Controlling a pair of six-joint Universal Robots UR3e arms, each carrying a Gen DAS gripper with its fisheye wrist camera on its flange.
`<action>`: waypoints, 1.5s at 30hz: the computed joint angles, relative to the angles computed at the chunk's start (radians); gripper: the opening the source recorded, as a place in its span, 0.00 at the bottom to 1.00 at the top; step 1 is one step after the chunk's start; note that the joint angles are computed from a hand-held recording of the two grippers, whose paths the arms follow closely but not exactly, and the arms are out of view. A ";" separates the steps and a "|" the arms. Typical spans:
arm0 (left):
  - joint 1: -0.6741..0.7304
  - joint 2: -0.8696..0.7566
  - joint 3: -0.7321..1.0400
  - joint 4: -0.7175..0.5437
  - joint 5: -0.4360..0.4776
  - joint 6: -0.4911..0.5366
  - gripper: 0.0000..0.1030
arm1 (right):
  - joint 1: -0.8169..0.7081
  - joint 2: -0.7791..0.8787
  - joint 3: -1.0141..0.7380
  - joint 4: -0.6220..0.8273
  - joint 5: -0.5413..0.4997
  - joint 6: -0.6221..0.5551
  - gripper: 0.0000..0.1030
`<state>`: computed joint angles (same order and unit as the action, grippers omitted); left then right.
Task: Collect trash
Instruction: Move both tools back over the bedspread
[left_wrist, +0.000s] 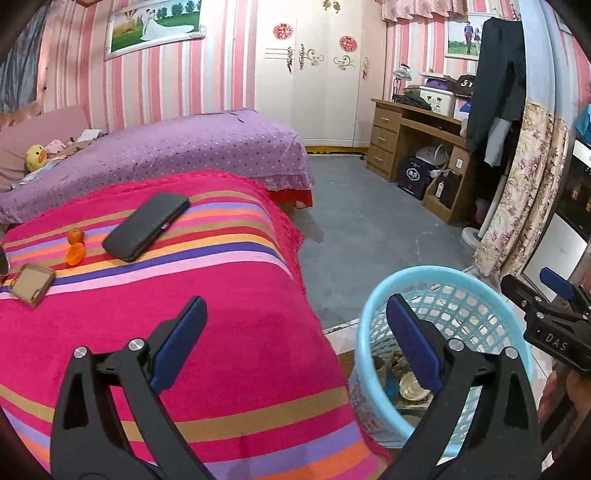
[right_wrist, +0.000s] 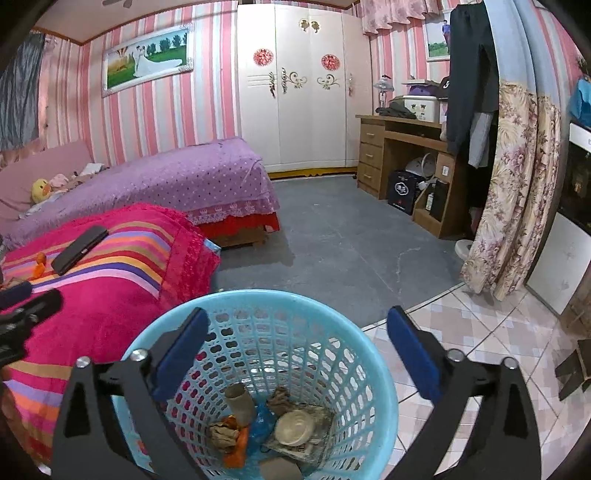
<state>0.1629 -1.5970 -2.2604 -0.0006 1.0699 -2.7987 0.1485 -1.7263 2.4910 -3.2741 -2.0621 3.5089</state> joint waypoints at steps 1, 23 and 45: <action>0.015 0.010 -0.003 -0.011 -0.007 0.009 0.92 | 0.012 0.012 -0.015 0.011 -0.012 0.007 0.95; 0.502 -0.040 0.200 -0.222 -0.188 0.224 0.94 | 0.297 0.488 -0.671 0.224 -0.101 0.118 0.95; 0.522 -0.609 0.853 -0.387 -0.006 0.146 0.94 | 0.422 1.104 -1.715 0.759 -0.116 0.124 0.95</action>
<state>0.6846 -2.2056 -1.4071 -0.3878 1.0643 -2.6528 0.5706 -0.6223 0.7764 -2.5155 -2.1777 3.6327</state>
